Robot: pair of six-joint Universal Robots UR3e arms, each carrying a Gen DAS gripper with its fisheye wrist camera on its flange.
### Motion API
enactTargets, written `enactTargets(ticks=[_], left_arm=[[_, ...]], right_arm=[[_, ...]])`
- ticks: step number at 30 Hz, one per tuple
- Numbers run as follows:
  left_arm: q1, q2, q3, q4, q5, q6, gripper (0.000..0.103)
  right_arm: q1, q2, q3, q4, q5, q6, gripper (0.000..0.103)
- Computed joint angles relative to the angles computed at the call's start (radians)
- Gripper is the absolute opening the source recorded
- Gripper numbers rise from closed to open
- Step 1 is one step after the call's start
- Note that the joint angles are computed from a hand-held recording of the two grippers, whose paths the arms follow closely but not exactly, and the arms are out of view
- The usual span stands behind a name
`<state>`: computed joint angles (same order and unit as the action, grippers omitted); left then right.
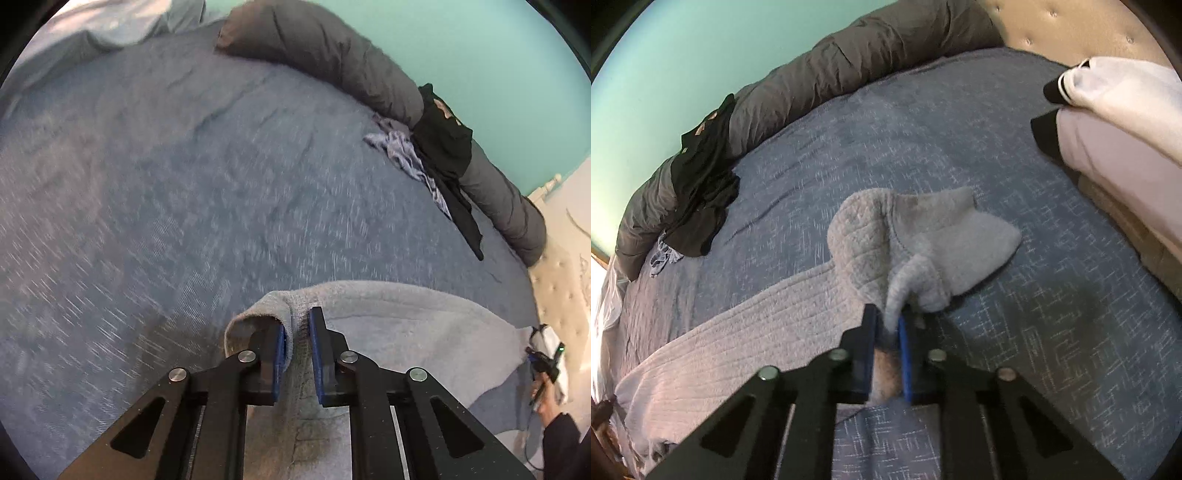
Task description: Fold clothes
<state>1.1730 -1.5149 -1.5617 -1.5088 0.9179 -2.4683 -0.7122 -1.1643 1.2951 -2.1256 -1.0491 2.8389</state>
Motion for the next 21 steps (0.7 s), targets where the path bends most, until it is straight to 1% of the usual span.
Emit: enactTargets(ticks=[3, 6, 9, 17, 21], left_arm=[[-0.002, -0.006, 0.076, -0.014, 0.003, -0.033, 0.012], [-0.008, -0.031, 0.183, -0.044, 0.001, -0.07, 0.012], [-0.023, -0.071, 0.294, -0.077, -0.002, -0.106, 0.012], [-0.135, -0.256, 0.605, -0.094, 0.02, -0.265, 0.012], [-0.185, -0.331, 0.685, -0.085, 0.054, -0.315, 0.012]], right_arm=[[-0.011, -0.038, 0.025, -0.053, -0.004, 0.021, 0.008], [-0.021, -0.058, 0.006, -0.067, 0.012, 0.029, 0.007], [-0.016, -0.054, -0.07, -0.049, 0.011, 0.048, 0.007], [0.012, 0.03, -0.302, -0.009, -0.02, 0.089, 0.007], [0.046, 0.086, -0.358, -0.015, -0.068, 0.087, 0.007]])
